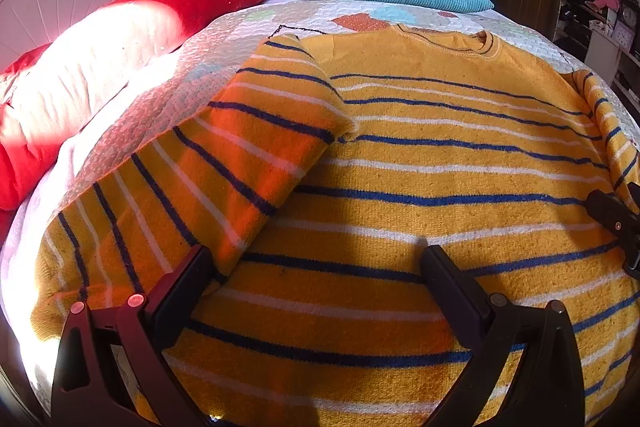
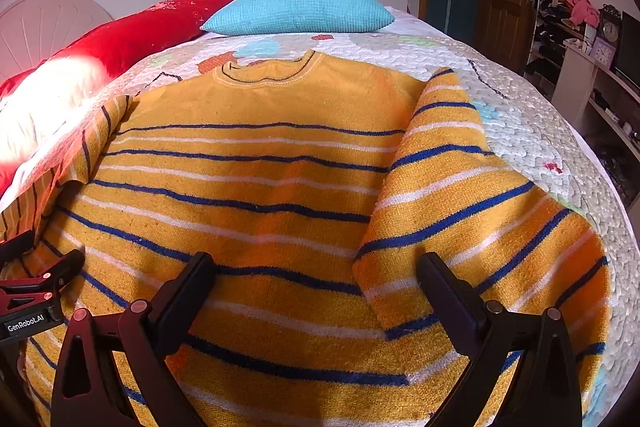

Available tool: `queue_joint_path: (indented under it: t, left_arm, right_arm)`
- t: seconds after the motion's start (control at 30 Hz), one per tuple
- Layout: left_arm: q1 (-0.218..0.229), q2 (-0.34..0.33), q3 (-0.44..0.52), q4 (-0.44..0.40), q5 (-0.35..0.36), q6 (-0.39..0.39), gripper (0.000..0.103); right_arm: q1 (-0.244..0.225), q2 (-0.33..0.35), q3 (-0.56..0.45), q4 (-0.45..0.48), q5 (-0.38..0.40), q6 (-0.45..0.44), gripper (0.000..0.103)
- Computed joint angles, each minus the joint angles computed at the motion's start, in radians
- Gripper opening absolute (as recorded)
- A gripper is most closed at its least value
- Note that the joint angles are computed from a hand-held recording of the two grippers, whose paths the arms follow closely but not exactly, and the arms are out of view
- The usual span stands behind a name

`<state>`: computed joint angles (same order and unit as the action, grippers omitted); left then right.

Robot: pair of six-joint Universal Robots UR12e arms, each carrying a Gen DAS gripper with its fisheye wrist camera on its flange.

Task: Fold small clothes

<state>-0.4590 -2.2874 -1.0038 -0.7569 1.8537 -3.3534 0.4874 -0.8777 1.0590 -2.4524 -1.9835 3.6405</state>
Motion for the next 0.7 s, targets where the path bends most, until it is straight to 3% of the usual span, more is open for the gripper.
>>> queue_joint_path:
  t: [0.7]
  left_arm:
    - [0.003,-0.003,0.009,-0.006,-0.006,-0.001,0.103]
  right_arm:
    - [0.0,-0.003,0.002,0.008,-0.009,-0.006,0.103]
